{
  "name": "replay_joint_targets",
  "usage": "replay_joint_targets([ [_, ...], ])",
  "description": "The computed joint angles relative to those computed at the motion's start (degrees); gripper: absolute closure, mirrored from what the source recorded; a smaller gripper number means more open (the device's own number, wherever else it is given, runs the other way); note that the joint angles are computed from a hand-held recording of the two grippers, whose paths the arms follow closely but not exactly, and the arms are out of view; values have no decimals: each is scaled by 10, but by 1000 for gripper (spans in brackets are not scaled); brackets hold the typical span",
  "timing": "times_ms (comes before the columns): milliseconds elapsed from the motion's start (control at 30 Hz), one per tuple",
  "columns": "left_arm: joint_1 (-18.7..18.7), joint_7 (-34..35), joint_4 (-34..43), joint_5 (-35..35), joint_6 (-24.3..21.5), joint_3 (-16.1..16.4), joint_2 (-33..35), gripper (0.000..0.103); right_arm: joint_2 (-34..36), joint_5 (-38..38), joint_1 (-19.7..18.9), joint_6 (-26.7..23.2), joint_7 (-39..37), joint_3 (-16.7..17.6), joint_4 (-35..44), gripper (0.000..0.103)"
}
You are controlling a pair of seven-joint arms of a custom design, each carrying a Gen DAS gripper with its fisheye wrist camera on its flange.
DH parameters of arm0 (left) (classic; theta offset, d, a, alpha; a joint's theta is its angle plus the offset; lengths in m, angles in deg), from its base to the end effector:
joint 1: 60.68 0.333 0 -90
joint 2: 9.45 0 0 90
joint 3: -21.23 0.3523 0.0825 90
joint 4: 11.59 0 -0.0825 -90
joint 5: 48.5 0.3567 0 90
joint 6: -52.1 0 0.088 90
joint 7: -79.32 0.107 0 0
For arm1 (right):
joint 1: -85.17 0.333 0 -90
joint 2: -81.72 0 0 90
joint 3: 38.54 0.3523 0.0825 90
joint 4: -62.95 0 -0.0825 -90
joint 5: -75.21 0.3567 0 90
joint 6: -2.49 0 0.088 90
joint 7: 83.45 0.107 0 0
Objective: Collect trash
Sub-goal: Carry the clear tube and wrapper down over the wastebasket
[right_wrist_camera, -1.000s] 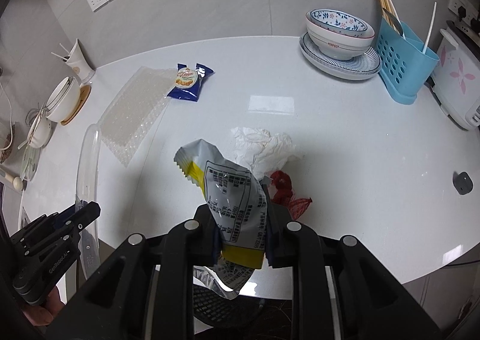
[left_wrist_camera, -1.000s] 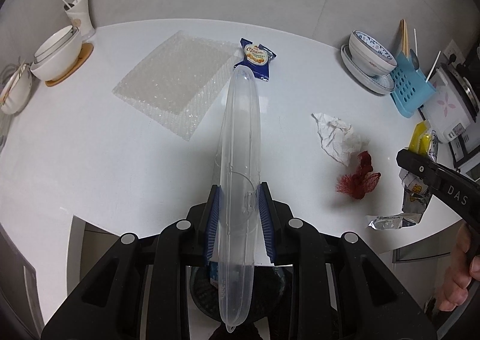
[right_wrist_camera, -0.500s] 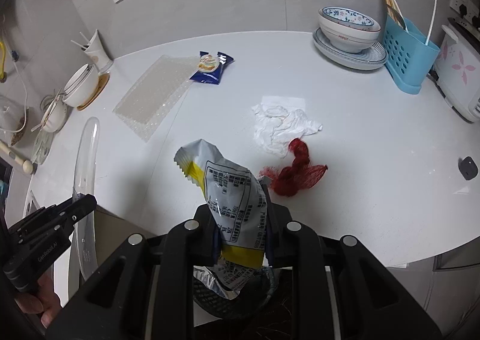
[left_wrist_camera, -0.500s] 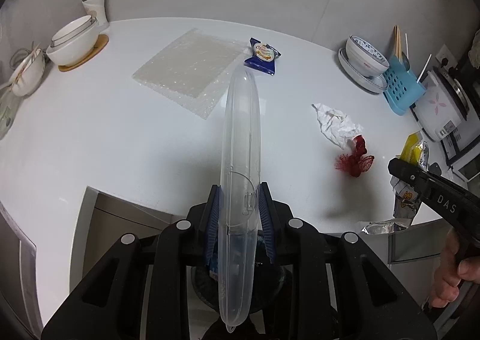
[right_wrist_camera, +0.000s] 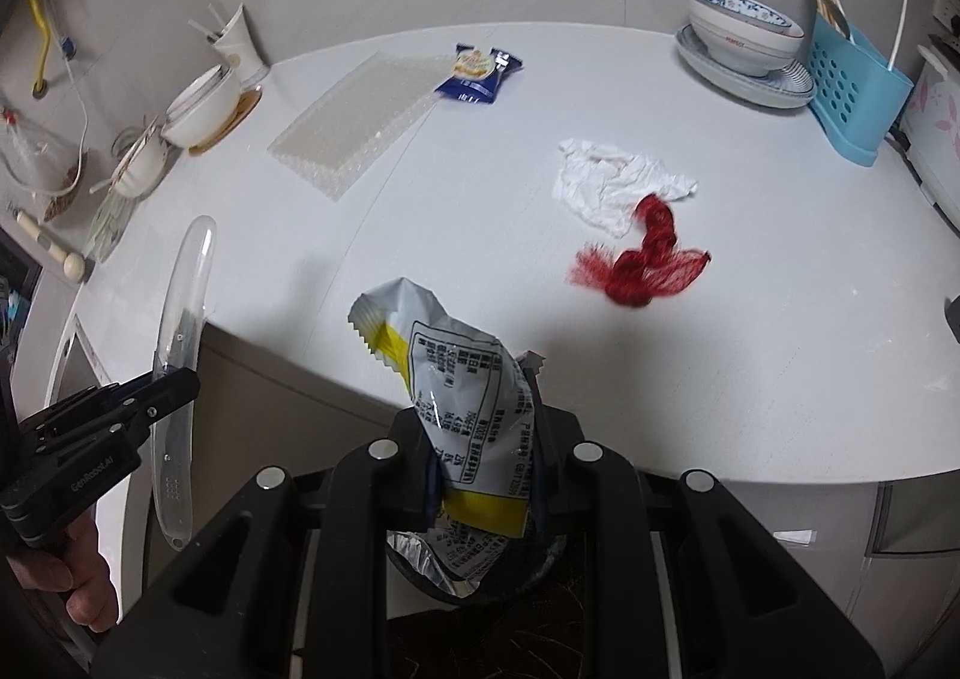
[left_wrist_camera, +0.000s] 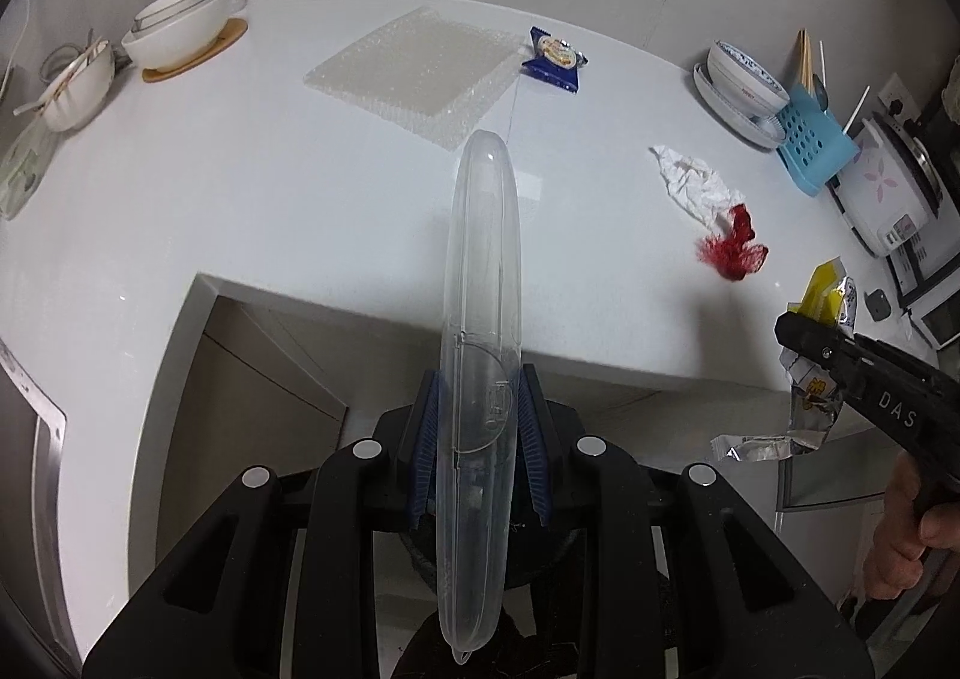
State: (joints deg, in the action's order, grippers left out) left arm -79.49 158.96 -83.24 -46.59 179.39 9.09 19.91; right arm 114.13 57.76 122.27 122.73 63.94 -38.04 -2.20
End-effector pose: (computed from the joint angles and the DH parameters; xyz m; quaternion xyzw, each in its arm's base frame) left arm 0.6520 -0.3394 0.5612 -0.5683 0.7887 -0.2249 0.0668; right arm 0.6008 0.4419 0.5584 -0.5968 0.7655 -0.1328 0.2004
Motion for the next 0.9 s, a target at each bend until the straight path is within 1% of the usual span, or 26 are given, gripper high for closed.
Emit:
replay_joint_targets([
  [167,14,4,-96,-17,26,-6,-45,78,-2,1,10,0,-7,8,-19,83],
  [300,22,9,-141,-25,44,-8,-64,78,-2,6,14,12,-5,13,-36,83],
  [400,26,7,-159,-29,47,-8,-68,78,4,17,15,17,-9,19,-42,83],
  [500,28,7,-185,-31,62,-8,-76,78,12,27,17,20,-16,23,-44,83],
  [600,29,3,-198,-33,66,-9,-77,78,20,38,19,23,-17,24,-47,83],
  [733,24,-18,-216,-22,84,-3,-75,78,30,48,20,32,-20,25,-51,83],
  [900,23,-31,-230,-11,107,-1,-67,78,38,64,16,67,-19,27,-78,83],
])
